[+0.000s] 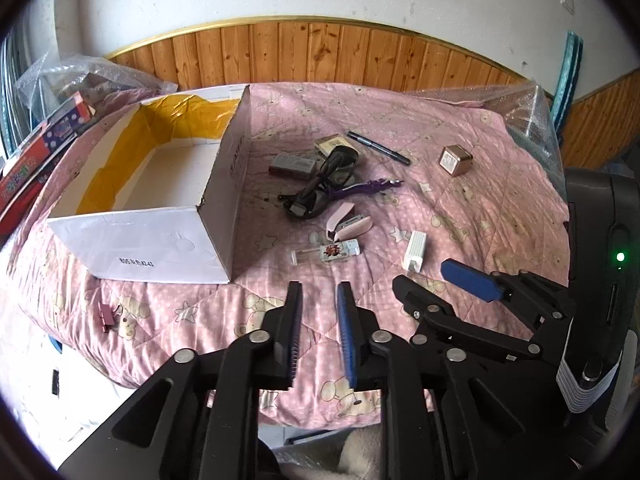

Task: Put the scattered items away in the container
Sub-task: 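Move both tools toward the white charger and the clear lighter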

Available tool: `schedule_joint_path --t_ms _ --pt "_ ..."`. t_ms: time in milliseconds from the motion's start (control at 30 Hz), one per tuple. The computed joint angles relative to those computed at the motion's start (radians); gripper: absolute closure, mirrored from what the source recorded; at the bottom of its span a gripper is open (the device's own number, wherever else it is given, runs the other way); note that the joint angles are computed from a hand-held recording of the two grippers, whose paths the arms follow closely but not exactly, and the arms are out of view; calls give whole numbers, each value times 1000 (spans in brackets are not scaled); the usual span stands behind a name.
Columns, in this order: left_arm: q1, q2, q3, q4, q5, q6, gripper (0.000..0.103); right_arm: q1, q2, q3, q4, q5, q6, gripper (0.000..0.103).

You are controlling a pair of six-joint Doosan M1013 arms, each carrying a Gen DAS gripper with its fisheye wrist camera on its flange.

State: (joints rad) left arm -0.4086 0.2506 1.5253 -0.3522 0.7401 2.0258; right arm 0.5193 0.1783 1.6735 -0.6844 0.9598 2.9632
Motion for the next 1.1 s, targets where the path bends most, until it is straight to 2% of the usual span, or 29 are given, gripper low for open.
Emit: schedule_joint_path --t_ms 100,200,300,667,733,1000,1100 --pt "1 14 -14 6 15 -15 66 -14 -5 6 18 -10 3 52" --pt "3 27 -26 4 31 -22 59 -19 -4 15 -4 2 17 47" --pt "-2 36 -33 22 35 -29 58 -25 -6 28 -25 -12 39 44" --pt "-21 89 -68 68 76 -65 57 -62 -3 55 34 -57 30 41" --pt "-23 102 -78 63 91 -64 57 -72 -5 63 65 -73 22 40" --pt "-10 153 -114 -13 129 -41 53 -92 -24 119 50 -121 101 39" --pt "-14 173 -131 -35 135 -23 53 -108 -38 148 46 -164 143 39"
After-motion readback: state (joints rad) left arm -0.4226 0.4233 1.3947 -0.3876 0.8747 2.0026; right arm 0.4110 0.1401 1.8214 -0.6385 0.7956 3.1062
